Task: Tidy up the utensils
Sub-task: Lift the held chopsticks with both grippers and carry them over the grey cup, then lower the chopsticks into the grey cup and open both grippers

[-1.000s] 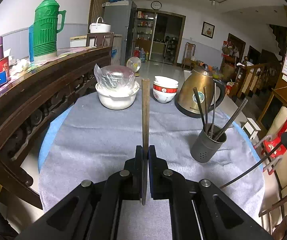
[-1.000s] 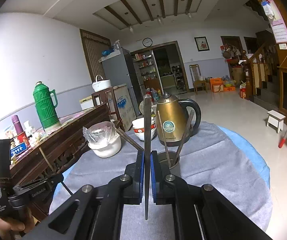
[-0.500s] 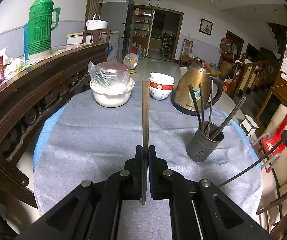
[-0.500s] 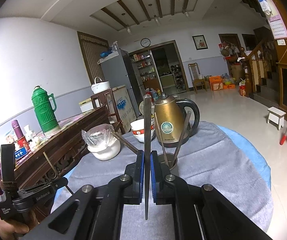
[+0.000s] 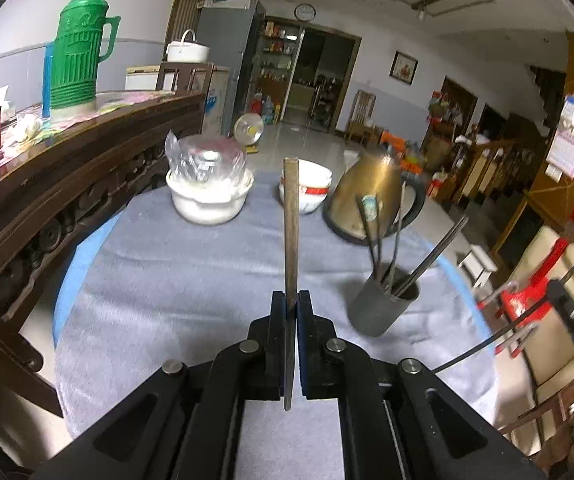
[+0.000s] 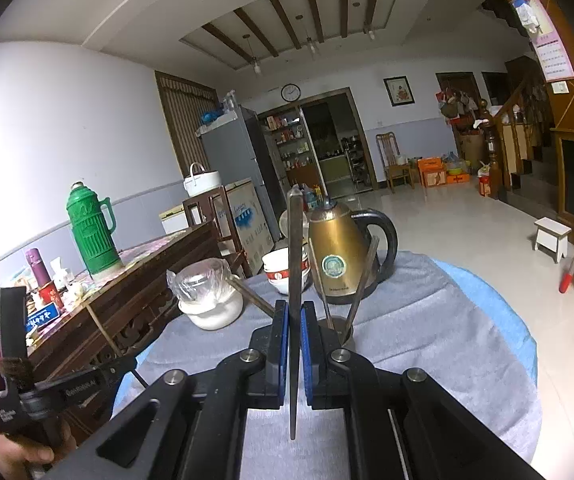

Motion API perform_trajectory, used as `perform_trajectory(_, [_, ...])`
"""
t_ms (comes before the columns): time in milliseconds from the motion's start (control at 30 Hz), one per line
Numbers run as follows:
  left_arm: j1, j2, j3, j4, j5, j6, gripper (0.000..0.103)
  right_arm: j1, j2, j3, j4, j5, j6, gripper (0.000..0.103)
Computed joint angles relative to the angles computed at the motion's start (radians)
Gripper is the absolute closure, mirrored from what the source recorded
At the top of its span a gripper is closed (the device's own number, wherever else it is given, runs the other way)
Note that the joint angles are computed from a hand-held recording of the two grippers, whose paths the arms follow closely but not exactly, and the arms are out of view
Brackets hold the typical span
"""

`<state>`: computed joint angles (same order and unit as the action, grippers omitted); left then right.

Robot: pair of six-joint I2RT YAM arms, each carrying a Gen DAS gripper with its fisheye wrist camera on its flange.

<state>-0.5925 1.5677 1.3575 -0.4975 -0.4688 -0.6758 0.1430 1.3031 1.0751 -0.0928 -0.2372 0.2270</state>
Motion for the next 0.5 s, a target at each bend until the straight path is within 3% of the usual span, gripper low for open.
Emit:
perform_trajectory(267, [0.016,-0.022,0.073,0.108,0.04,0.059,0.098,-0.061,0.027,0.088,0.019,-0.013,0.01,0.096])
perform_trajectory(500, [0.028,0.119,0.276,0.182,0.101,0.137,0.098,-0.063,0.171,0.285,0.022,0.009,0.006,0.096])
